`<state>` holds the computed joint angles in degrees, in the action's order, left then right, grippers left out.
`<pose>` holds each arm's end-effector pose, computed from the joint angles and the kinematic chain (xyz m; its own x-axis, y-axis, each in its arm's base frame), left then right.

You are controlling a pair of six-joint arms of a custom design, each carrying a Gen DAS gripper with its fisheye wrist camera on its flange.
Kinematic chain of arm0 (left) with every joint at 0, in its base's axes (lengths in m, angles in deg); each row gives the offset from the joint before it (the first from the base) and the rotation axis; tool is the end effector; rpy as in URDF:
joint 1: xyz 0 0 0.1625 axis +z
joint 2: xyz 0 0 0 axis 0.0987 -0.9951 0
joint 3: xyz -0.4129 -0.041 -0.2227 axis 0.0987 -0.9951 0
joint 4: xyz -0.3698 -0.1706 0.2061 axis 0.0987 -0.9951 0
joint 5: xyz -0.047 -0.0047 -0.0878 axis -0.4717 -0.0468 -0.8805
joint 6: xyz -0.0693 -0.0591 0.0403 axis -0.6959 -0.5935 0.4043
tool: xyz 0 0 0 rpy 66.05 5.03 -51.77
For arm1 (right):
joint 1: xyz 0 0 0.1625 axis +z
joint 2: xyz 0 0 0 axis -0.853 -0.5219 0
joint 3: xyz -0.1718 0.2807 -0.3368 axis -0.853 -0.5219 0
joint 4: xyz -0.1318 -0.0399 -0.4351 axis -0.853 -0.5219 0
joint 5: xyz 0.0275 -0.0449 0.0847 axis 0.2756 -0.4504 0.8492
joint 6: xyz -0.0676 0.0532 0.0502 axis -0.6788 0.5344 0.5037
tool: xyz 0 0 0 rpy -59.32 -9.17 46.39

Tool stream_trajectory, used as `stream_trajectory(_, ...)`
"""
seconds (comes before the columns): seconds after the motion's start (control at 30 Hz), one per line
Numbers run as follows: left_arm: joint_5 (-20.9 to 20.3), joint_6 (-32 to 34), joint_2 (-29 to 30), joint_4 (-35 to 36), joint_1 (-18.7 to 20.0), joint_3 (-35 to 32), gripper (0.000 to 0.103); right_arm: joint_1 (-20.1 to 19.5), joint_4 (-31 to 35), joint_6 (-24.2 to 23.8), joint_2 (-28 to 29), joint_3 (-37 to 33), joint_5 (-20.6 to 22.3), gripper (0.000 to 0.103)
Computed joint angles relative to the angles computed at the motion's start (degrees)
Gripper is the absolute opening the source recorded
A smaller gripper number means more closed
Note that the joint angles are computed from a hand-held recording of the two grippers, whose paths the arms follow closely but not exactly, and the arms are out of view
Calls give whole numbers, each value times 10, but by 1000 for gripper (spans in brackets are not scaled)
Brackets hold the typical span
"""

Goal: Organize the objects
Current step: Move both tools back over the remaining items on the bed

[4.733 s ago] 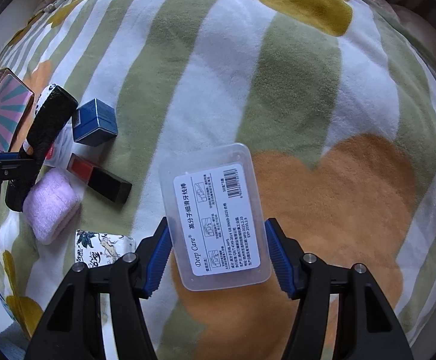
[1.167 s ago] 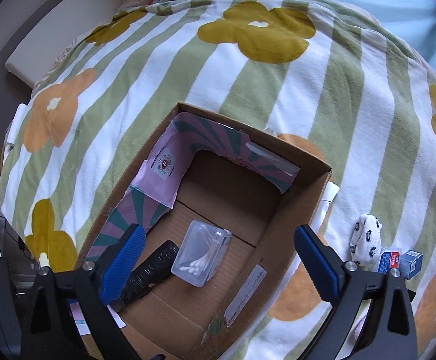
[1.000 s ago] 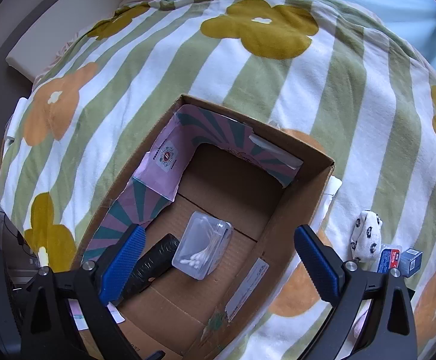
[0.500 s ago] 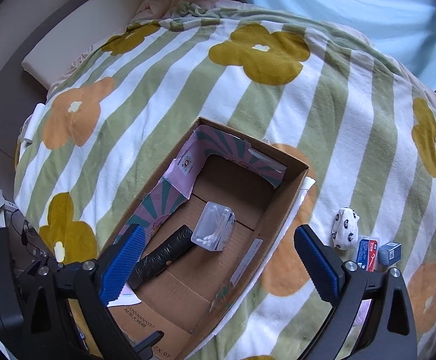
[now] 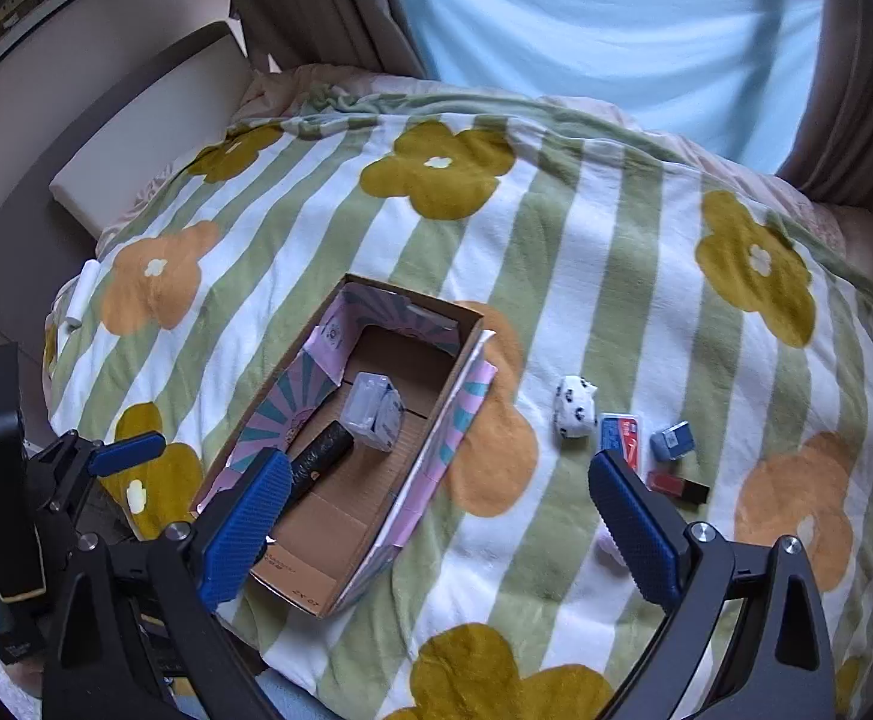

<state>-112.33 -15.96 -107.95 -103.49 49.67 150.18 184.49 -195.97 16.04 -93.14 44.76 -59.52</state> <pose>-0.1869 -0.6082 0.4387 -0.7149 0.3777 -0.5885 0.4994 0.8648 -0.0516 0.5082 -0.5873 0.1838 -0.7795 -0.1410 0.6103 -0.3839 0.8775 -0.2876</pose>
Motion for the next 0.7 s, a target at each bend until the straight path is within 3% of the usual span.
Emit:
stream_trajectory(0.3, 23, 1, -5, -59, -65, 14, 103, 16, 17, 101, -108, 100, -91, 99)
stream_trajectory(0.47, 5, -5, 1, -73, -84, 17, 103, 20, 29, 150, -153, 145, -130, 99)
stream_trajectory(0.7, -2, -6, 13, -77, -107, 26, 103, 16, 37, 181, -194, 184, -130, 99)
